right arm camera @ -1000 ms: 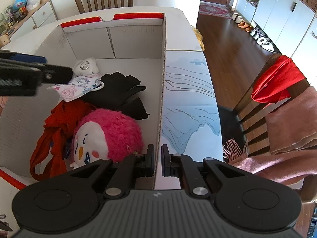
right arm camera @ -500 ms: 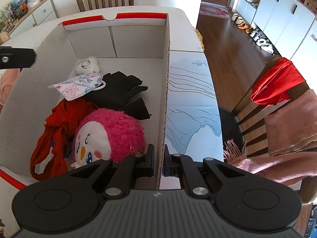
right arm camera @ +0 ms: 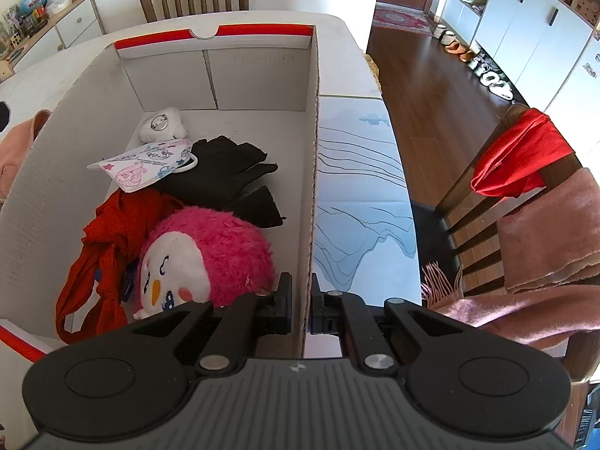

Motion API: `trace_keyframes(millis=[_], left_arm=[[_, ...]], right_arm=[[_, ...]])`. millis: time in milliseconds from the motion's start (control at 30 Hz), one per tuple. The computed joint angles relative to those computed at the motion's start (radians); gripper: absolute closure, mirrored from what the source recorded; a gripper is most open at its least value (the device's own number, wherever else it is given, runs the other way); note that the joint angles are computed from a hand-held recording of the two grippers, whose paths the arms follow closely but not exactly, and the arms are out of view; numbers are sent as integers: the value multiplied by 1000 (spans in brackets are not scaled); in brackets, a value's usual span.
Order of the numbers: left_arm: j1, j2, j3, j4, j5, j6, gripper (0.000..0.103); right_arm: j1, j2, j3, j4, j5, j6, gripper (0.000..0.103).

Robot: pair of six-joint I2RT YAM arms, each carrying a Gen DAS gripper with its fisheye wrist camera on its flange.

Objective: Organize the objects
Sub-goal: 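Open the left gripper to drop the mask pack into the box, then move the left gripper to the pink fleece garment and grasp it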

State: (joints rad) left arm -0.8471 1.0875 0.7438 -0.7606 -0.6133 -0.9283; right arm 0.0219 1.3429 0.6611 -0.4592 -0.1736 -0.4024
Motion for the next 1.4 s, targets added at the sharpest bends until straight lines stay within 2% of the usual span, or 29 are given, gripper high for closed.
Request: trace_keyframes(millis=[400, 600, 800, 867, 933, 1067, 1300, 1400], left_arm=[[158, -186, -169, -140, -10, -27, 0], [306, -234, -267, -98, 39, 37, 1], [354, -160, -302, -16, 72, 85, 4], [338, -104, -295, -4, 50, 90, 9], [330, -49, -292, 11, 40, 97, 20], [344, 6, -288, 31, 42, 107, 27], [332, -25, -287, 13, 48, 99, 66], [315, -71, -271, -29, 45, 82, 77]], right_arm=[[5, -4, -4, 2, 6, 16, 97], [5, -5, -4, -2, 8, 13, 97], [7, -7, -2, -5, 12, 13, 97], [8, -7, -3, -4, 12, 14, 97], [8, -7, -3, -4, 12, 14, 97], [7, -7, -3, -4, 12, 14, 97], [6, -6, -4, -2, 10, 16, 97], [5, -5, -4, -1, 8, 16, 97]])
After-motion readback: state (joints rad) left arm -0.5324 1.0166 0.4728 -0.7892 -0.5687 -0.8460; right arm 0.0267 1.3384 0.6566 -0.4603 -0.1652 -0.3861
